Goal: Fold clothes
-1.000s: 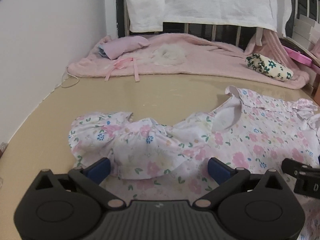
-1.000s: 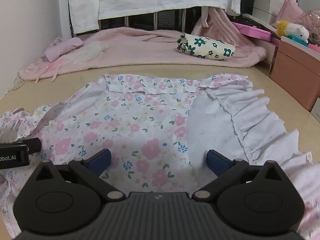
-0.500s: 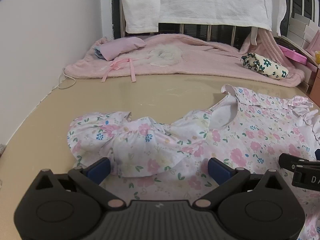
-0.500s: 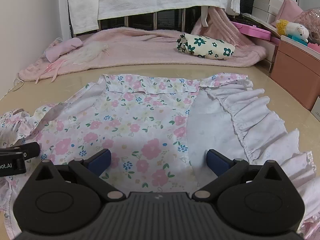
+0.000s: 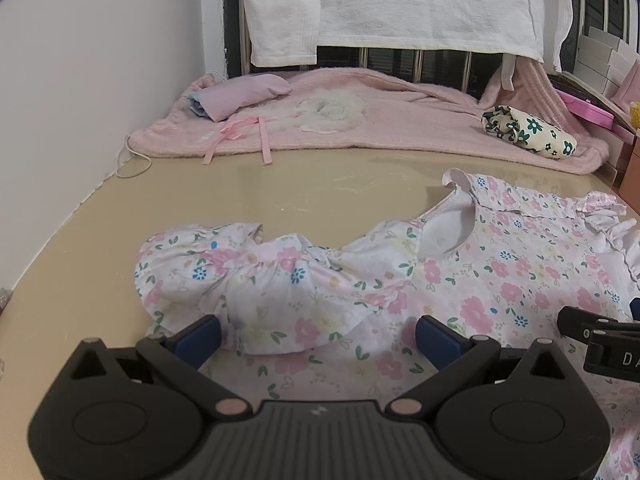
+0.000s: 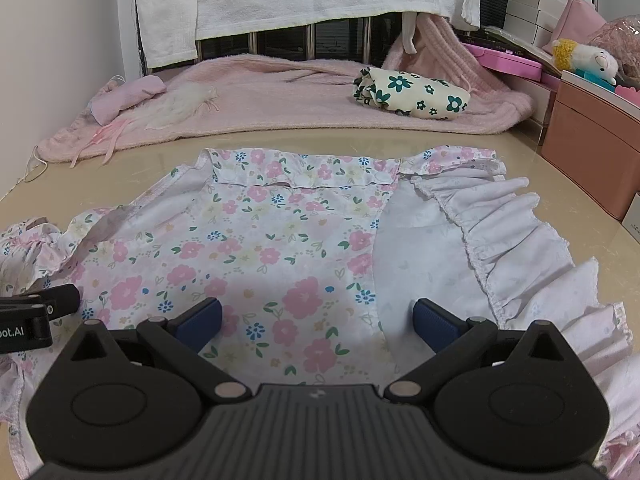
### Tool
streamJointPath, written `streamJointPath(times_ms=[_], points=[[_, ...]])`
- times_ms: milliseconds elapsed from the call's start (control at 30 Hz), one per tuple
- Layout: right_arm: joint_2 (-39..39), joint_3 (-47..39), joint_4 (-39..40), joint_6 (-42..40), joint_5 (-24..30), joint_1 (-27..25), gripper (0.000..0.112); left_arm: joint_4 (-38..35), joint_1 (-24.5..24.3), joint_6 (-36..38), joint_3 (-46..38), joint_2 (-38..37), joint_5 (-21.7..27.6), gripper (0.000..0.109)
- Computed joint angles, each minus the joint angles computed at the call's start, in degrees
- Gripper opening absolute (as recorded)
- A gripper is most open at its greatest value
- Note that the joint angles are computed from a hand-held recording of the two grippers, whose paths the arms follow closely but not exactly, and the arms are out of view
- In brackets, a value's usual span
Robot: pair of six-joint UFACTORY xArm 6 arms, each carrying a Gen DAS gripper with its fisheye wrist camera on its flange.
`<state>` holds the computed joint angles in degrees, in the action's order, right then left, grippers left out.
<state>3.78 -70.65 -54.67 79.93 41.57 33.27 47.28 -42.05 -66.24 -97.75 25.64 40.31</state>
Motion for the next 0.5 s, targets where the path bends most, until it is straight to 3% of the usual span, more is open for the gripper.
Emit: streamJointPath(times_ms=[500], points=[[0.1,0.0,-0.1,0.0,-0.1,0.0,0.102,0.2,-0.1,-0.2,-0.2,0.1,0.3,0.103]])
